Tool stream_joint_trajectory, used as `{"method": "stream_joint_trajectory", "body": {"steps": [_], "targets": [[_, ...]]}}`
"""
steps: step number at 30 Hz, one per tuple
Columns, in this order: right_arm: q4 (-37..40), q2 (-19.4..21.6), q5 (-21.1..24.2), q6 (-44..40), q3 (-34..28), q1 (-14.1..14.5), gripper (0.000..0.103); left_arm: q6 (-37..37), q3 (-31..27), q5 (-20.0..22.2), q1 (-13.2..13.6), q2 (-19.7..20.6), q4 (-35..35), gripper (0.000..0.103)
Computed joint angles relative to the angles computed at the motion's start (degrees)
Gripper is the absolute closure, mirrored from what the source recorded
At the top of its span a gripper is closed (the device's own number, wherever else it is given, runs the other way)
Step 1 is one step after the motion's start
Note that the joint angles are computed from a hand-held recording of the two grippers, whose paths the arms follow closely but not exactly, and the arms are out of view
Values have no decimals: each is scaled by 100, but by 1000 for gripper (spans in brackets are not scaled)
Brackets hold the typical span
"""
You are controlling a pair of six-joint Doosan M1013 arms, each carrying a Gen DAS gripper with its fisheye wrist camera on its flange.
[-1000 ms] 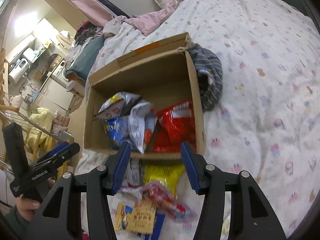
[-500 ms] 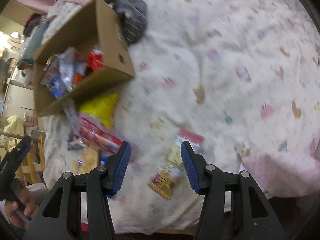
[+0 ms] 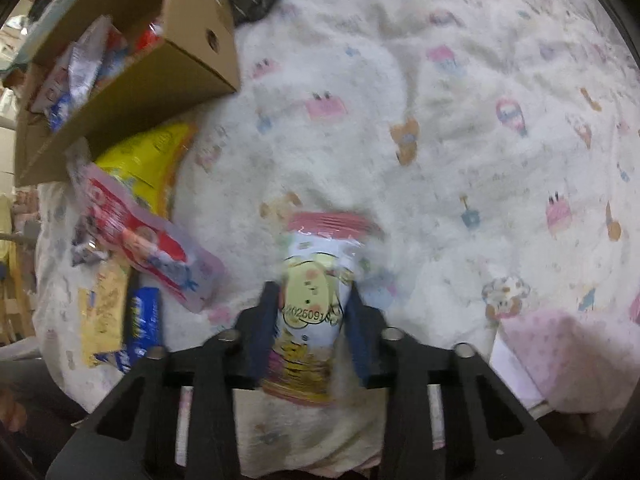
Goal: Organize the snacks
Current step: 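Grasp the pink bear-print snack packet with the right gripper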
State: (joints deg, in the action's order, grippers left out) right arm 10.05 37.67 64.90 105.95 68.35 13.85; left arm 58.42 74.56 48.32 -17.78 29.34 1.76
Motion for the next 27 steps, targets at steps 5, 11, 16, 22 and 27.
{"method": "stream_joint_trajectory", "body": {"steps": [5,11,16,22,27], "targets": [[653,-320,-1029,-105,345,-137,74,-55,51,83,75,9,-35,18],[1240,-499,-1707,-474,483,-176,74,68,56,143,108,66,-201,18],[1393,-409,-1556,-509,350,-170,74,688,-285,701,-10,329,-308,18],[1422,-407,-1551,-502,411,-237,74,2945,-987,1496,-405,785,46,20],[1516,-406,-1570,-584,405,-261,74,3761,-1540,2197,-523,1197,235,38]]}}
